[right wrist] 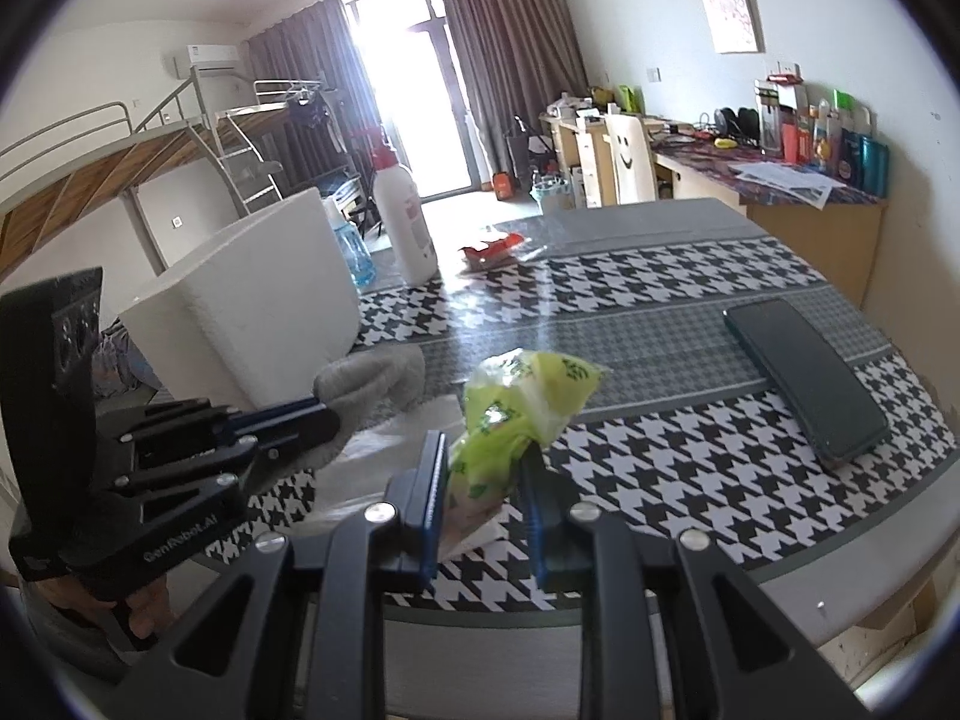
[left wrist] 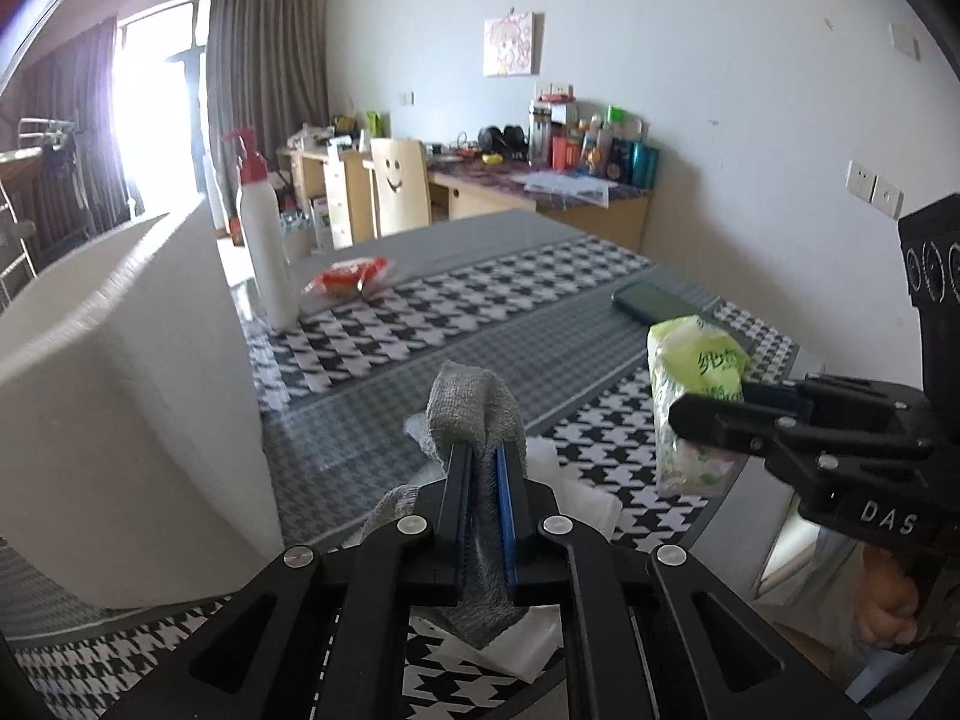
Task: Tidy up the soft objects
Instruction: 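Lift the grey sock toward the foam box with the left gripper while the right gripper carries the packet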
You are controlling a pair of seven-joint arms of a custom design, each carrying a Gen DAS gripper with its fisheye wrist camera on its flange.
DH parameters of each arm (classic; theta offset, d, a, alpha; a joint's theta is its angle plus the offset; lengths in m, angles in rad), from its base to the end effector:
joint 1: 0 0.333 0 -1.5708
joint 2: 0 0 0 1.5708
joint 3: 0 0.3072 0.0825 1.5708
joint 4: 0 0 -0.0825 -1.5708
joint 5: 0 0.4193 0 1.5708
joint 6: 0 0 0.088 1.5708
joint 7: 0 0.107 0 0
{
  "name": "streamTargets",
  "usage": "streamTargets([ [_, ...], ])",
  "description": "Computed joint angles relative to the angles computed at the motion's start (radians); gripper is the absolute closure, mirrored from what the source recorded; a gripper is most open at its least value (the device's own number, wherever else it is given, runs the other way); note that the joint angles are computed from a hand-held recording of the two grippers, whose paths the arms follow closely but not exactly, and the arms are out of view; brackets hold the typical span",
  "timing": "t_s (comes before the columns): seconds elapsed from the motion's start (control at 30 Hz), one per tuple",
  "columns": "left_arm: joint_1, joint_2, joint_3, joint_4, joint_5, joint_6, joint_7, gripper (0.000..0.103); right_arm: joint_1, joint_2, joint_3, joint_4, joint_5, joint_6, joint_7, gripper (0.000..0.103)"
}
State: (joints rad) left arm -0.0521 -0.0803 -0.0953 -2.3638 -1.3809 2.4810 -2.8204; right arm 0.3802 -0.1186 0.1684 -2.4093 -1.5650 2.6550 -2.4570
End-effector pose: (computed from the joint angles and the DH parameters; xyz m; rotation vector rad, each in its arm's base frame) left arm 0.5288 -0.0746 0.3439 -0.7933 2.5054 -1.2513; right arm 0.4272 0.2932 0.3426 -1.3068 1.8842 -0.7524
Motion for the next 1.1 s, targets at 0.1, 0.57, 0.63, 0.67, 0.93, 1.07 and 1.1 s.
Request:
streamTargets([
  [0.1, 0.005, -0.013, 0.008, -0.002, -0.017, -0.015, 0.016, 0.095, 0.004, 0.000, 0.004, 0.010, 0.000, -0.010, -0.014, 0.076],
  [0.57, 0.020, -0.054, 0.034, -0.003, -0.092, -0.044, 0.069, 0.094, 0.022, 0.013, 0.011, 0.058, -0.021, -0.034, -0.045, 0.076],
  [0.63, 0.021, -0.056, 0.034, -0.002, -0.102, -0.040, 0.074, 0.094, 0.023, 0.015, 0.010, 0.065, -0.025, -0.035, -0.052, 0.076],
  [0.67, 0.022, -0.057, 0.035, 0.000, -0.104, -0.042, 0.072, 0.094, 0.025, 0.016, 0.011, 0.069, -0.027, -0.038, -0.056, 0.076],
  [0.93, 0.026, -0.079, 0.044, -0.002, -0.123, -0.058, 0.081, 0.094, 0.028, 0.018, 0.010, 0.091, -0.023, -0.054, -0.084, 0.076],
  [1.07, 0.028, -0.078, 0.048, 0.009, -0.132, -0.065, 0.081, 0.094, 0.027, 0.015, 0.010, 0.095, -0.037, -0.060, -0.075, 0.076],
  [1.1, 0.029, -0.078, 0.049, 0.012, -0.135, -0.067, 0.081, 0.094, 0.027, 0.015, 0.010, 0.098, -0.038, -0.062, -0.076, 0.076],
])
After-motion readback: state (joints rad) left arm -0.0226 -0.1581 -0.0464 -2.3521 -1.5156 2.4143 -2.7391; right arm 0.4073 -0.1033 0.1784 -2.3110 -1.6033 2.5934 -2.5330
